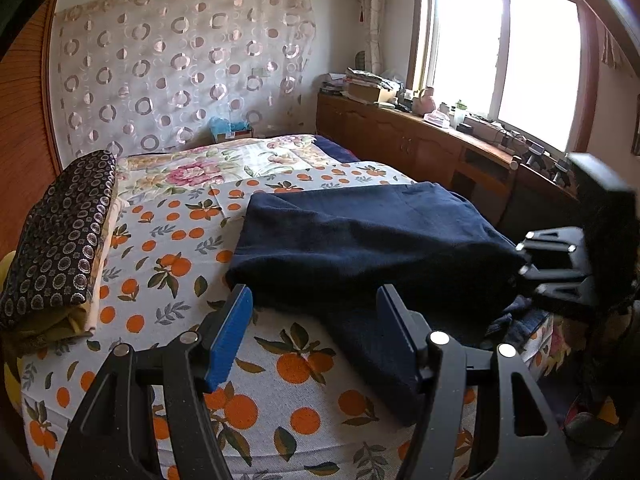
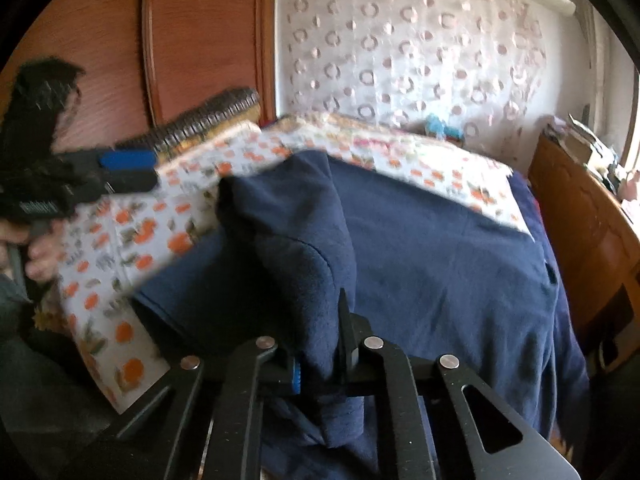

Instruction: Fold small clothes

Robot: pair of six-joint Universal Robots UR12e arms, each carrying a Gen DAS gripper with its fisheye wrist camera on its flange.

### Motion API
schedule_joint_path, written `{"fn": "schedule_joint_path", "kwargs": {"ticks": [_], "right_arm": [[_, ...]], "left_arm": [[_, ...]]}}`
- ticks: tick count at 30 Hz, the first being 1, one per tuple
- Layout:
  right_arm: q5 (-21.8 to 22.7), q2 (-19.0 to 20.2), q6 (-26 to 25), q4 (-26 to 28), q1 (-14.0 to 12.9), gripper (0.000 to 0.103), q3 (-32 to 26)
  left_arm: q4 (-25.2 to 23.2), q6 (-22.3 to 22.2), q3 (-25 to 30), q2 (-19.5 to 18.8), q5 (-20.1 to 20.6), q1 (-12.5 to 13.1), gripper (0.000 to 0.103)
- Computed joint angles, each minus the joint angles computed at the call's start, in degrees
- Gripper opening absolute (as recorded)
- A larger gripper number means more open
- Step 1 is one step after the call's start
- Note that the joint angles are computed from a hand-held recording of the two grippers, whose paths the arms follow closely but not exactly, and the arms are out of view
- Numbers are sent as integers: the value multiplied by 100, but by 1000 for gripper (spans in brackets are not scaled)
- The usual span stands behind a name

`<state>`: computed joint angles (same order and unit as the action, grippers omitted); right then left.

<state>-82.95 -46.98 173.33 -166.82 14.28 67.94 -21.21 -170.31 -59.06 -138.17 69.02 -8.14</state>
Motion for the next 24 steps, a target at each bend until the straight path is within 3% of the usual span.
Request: {"fn": "schedule_joint_path", "kwargs": {"ticks": [8, 14, 19, 24], "right_arm": [[83, -235, 60, -569, -8, 9, 225], [-376, -570, 206, -984, -56, 9, 751], [-1204, -777, 480, -690, -62, 10, 1171], [-1462, -804, 699, -133, -77, 10, 1355]], "left_arm": [[40, -4, -23, 3, -3, 0, 66], [89, 23, -62, 23, -73, 2, 66], [121, 70, -81, 37, -110, -28, 66], [137, 83, -56, 22, -158, -58, 66]]}}
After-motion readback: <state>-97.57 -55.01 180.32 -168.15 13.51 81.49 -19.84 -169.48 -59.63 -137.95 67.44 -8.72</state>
